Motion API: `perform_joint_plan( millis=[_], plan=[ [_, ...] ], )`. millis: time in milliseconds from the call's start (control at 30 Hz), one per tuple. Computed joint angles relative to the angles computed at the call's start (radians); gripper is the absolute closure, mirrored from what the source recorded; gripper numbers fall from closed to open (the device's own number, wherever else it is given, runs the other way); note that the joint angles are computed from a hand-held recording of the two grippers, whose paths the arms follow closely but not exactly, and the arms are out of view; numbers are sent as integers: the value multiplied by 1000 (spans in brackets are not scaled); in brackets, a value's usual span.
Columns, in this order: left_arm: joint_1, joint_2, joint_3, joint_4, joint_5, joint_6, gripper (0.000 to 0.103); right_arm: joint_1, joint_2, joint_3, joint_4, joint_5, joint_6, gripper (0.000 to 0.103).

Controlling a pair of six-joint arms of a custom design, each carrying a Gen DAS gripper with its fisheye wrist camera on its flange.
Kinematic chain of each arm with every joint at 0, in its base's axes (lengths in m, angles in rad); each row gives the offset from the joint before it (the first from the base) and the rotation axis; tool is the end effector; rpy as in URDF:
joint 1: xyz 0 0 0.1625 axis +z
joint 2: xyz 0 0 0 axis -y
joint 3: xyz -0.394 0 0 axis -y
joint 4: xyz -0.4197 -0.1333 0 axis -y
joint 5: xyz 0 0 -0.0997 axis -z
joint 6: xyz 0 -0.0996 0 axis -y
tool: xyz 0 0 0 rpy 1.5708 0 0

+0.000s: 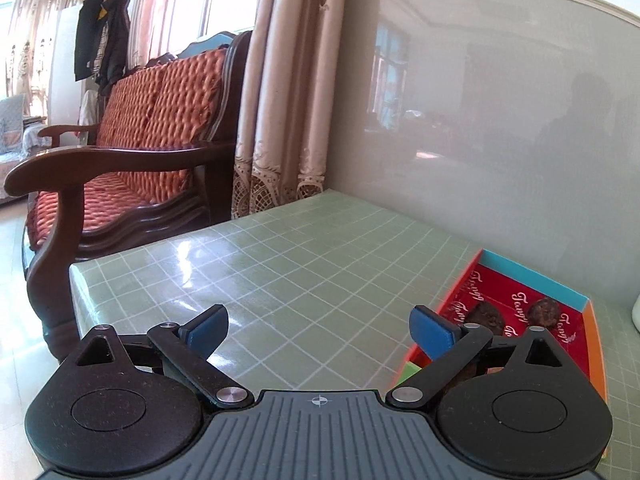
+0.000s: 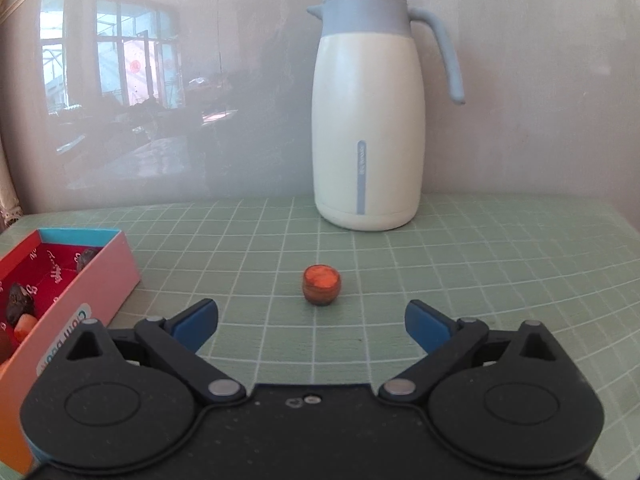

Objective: Organize fruits
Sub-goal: 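Reach the right gripper to the small carrot piece and close on it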

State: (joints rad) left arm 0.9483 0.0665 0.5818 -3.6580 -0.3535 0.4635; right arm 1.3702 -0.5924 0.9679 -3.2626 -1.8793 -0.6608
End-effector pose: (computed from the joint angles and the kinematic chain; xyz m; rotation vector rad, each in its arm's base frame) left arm -0.2676 -0.7618 -0.0228 -0.0095 1.8413 -1.4594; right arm -0.0652 -0.8381 0.3012 0.2235 -2.0147 1.2832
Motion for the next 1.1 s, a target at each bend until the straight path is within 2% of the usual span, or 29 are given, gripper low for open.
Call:
perform_joint_plan(
  millis=[67, 167, 267, 367, 567, 700, 767, 833, 1033, 1100],
  plan=[
    [3, 21, -44, -56, 5, 63, 6, -3, 11, -31, 52, 11, 26, 23],
    [9, 20, -52, -94, 12, 99, 5, -1, 39, -82, 103, 7, 35, 30],
    [14, 15, -50, -130, 16, 128, 5, 4, 71, -128, 108, -2, 6, 31],
    [19, -15, -1, -129, 17, 86, 4, 8, 111, -200, 118, -24, -30, 33],
    [20, -7, -14, -111, 10, 81, 4, 2, 160, -319, 220, -66, 32, 33],
    [17, 14, -48, -108, 6, 112, 4, 2, 186, -369, 252, -74, 19, 33],
    [16, 19, -57, -101, 7, 117, 4, 2, 195, -391, 277, -76, 19, 46],
    [16, 24, -65, -95, 9, 122, 4, -1, 201, -410, 305, -77, 33, 51],
    [13, 37, -86, -70, 15, 120, 4, -1, 197, -407, 314, -97, 46, 52],
    [12, 44, -97, -71, 16, 133, 4, 0, 194, -399, 312, -101, 41, 56]
  ],
)
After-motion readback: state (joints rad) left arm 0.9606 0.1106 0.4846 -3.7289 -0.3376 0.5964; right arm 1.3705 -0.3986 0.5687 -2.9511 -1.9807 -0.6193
